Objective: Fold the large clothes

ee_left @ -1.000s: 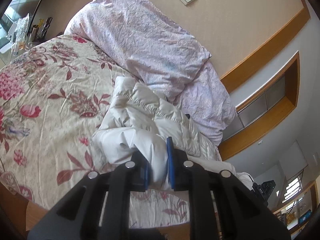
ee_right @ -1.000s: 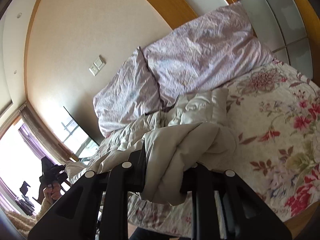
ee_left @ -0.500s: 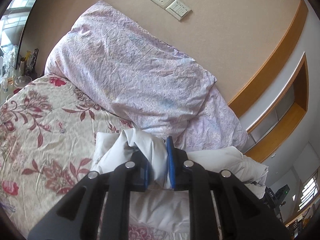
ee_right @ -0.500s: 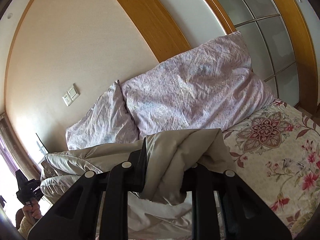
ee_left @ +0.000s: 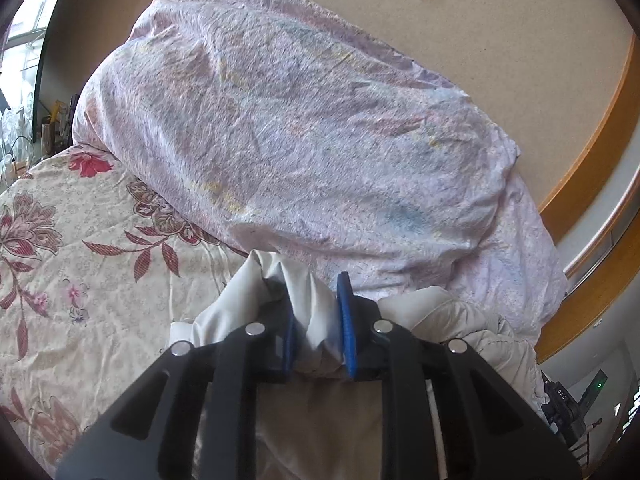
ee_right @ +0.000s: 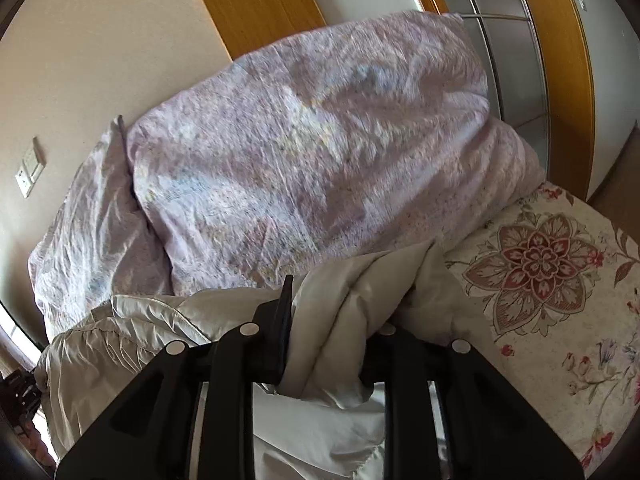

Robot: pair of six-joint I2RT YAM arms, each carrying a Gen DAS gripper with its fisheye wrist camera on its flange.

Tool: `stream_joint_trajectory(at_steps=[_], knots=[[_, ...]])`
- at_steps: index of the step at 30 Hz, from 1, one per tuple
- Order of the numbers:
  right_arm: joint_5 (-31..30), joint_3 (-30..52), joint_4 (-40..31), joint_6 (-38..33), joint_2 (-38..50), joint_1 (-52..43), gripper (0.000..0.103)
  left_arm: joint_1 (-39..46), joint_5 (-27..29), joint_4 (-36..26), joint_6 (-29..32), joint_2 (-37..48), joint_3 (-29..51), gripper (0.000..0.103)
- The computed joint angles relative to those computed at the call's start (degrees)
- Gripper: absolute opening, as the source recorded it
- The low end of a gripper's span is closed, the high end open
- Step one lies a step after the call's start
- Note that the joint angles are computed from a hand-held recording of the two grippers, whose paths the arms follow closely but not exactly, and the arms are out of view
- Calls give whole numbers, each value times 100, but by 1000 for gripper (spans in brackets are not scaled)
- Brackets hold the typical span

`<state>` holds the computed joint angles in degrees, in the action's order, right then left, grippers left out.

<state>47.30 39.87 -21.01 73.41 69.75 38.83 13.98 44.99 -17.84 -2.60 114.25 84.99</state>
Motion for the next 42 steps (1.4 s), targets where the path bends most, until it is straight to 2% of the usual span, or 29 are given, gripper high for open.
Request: stream_joint_trajectory(at_steps=[1, 3, 4, 6, 7, 8, 11, 13, 16, 18, 20, 24, 28, 31, 34, 36, 42], knots=[[-165, -47, 134, -22, 18, -124, 30, -46, -51, 106, -90, 63, -3, 23], [-534, -165, 419, -45, -11, -375, 45, -114, -111, 109, -143, 181, 61, 30], [-675, -252, 576, -29, -86, -468, 48, -127, -96, 77, -168, 239, 99, 38], [-824, -488, 940, 19, -348, -551, 64, -133, -62, 204, -258, 236, 47, 62], [-829, -618, 1126, 30, -528, -550, 68, -133, -101, 350, -295, 151, -59, 84], [-730, -745, 1283, 31, -739, -492, 77, -114, -132, 567, -348, 23, -217, 92], [274, -689, 1068, -93, -1093, 32, 81, -22, -19, 713, -196, -323, -435, 94], [843, -344, 709, -494, -965, 456, 81, 25, -83, 971, -17, -719, -821, 96], [683, 486, 135, -1529, -128, 934, 81, 19, -207, 1338, 448, -1432, -1628, 98], [511, 1024, -235, -1930, 581, 1167, 80, -65, -362, 1552, 860, -1963, -2297, 98], [291, 1353, -201, -2352, 1191, 1354, 79, -235, -530, 1826, 1260, -2427, -2933, 99], [-100, 2070, -488, -2616, 2186, 1251, 78, -976, -1500, 2624, 1942, -2863, -3833, 101], [-65, 2888, -1391, -2397, 3132, 816, 78, -1845, -3051, 2877, 2154, -2251, -3577, 101], [-504, 2810, -1229, -2252, 3270, 399, 78, -2078, -3573, 2801, 1946, -1703, -3098, 101], [-627, 2645, -937, -2135, 3350, 189, 80, -2119, -3823, 2511, 1617, -1177, -2574, 101], [-615, 2541, -714, -2091, 3378, 136, 83, -2054, -3703, 2343, 1380, -875, -2312, 101], [-623, 2705, -763, -1954, 3697, 11, 88, -2173, -3879, 2661, 1220, -474, -2163, 101]])
